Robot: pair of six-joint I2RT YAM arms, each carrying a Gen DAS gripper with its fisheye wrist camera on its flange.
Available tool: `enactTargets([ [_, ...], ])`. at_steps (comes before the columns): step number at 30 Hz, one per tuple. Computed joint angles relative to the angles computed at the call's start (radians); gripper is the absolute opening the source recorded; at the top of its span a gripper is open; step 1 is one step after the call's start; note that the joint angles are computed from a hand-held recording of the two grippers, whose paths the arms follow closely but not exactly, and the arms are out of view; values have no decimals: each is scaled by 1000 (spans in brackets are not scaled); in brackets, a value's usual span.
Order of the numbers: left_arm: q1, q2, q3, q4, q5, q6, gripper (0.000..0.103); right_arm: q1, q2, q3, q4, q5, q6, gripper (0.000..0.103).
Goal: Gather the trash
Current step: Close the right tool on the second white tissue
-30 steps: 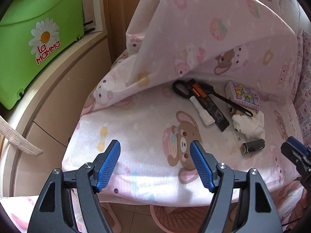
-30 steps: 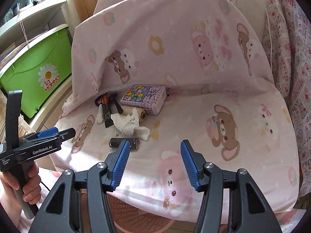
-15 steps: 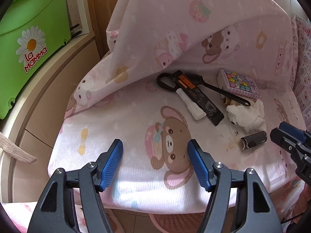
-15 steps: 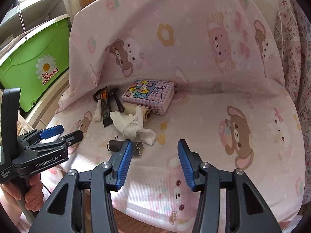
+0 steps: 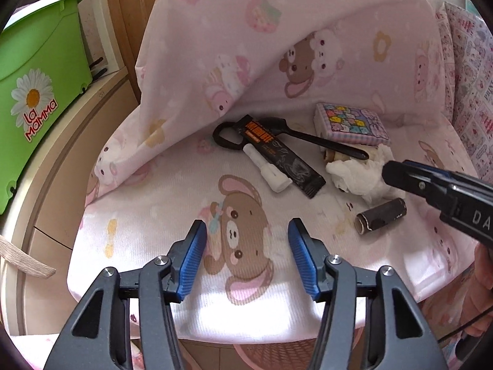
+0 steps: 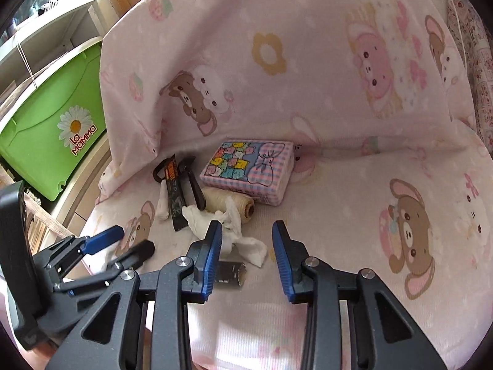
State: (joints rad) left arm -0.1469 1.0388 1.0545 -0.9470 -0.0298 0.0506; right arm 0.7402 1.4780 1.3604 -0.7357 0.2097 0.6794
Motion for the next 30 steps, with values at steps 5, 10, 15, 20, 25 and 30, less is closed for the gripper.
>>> enactTargets([
  [5,21,-10,6,-34,34,12,54,-7,38,26,5,-54,-42,29],
  [10,58,-19,5,-50,58,32,54,-10,28,-1,33,-81,-34,6],
  [15,84,-60,-15,-69,80,57,54,12,-7,-16,21,-40,-43,4],
  [20,98,-81,-18,-89,99,67,53,-2,-105,-59,35,-1,0,4],
  [25,113,-86,-15,-52,146,43,39,-60,-189,-84,8,-4,11,4],
  [30,133,-63,7,17,185,35,38,-82,-212,-92,-23,10,14,4],
])
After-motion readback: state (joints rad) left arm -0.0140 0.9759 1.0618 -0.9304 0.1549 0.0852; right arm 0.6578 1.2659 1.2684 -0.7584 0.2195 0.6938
